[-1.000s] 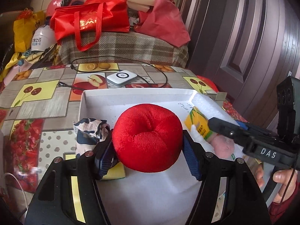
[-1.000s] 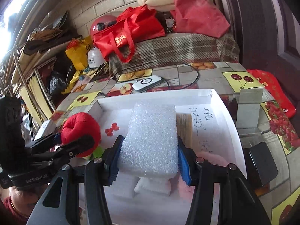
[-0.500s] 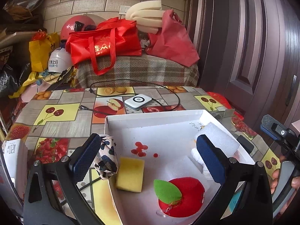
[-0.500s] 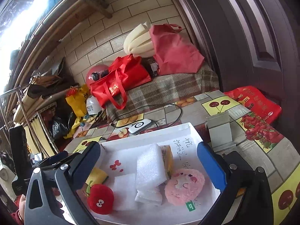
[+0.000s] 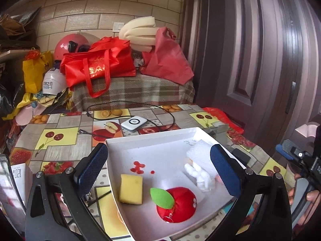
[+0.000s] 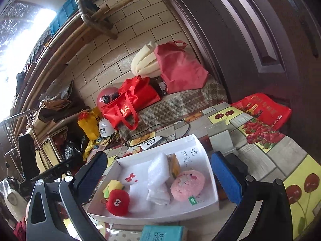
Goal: Organize soft objects
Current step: 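Grasp the yellow octagonal sponge with the right tool while the left tool grasps the beige rope knot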
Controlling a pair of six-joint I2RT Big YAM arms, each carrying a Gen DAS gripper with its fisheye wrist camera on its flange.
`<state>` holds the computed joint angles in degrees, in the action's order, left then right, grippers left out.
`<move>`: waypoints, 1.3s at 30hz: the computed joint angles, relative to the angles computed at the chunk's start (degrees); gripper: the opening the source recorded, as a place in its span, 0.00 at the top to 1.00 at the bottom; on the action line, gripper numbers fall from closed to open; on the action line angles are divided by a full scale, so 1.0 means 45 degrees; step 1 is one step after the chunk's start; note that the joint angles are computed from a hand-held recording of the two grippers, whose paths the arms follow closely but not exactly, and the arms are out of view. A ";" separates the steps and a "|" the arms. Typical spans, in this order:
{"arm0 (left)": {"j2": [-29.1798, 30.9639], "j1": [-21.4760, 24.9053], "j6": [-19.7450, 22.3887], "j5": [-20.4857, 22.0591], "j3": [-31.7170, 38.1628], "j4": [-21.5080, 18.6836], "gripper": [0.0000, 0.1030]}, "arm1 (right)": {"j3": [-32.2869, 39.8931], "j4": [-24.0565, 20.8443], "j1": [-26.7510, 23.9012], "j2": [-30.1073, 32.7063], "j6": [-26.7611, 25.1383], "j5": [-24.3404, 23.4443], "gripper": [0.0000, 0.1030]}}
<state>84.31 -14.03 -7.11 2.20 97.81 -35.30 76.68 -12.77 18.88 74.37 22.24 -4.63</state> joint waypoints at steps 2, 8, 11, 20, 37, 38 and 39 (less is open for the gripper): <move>-0.0434 -0.0068 0.0563 0.0859 -0.0589 -0.0174 0.00 | -0.0094 -0.0525 -0.0092 -0.0128 -0.0236 -0.0097 0.00; -0.1370 -0.0230 0.2248 0.3536 -0.2222 -0.2137 0.00 | -0.0749 -0.2272 -0.0069 -0.0722 -0.0681 -0.1344 0.00; -0.1599 -0.0478 0.3064 0.4219 -0.2864 -0.2801 0.00 | -0.0997 -0.3171 0.0456 -0.0885 -0.1176 -0.1841 0.00; -0.1208 -0.1373 0.4955 0.4399 -0.2676 -0.4837 0.00 | 0.0070 -0.6283 0.1799 0.0063 -0.2317 -0.0861 0.00; -0.0826 -0.1408 0.4903 0.4336 -0.2476 -0.5458 0.56 | -0.0017 -0.6049 0.1978 -0.0133 -0.2779 -0.0558 0.42; -0.0824 -0.1340 0.4806 0.4439 -0.2477 -0.5424 0.57 | -0.0164 -0.5705 0.1952 -0.0328 -0.2767 -0.0406 0.42; -0.0818 -0.1272 0.4743 0.4511 -0.2470 -0.5398 0.59 | -0.0338 -0.5273 0.1883 -0.0563 -0.2683 -0.0215 0.42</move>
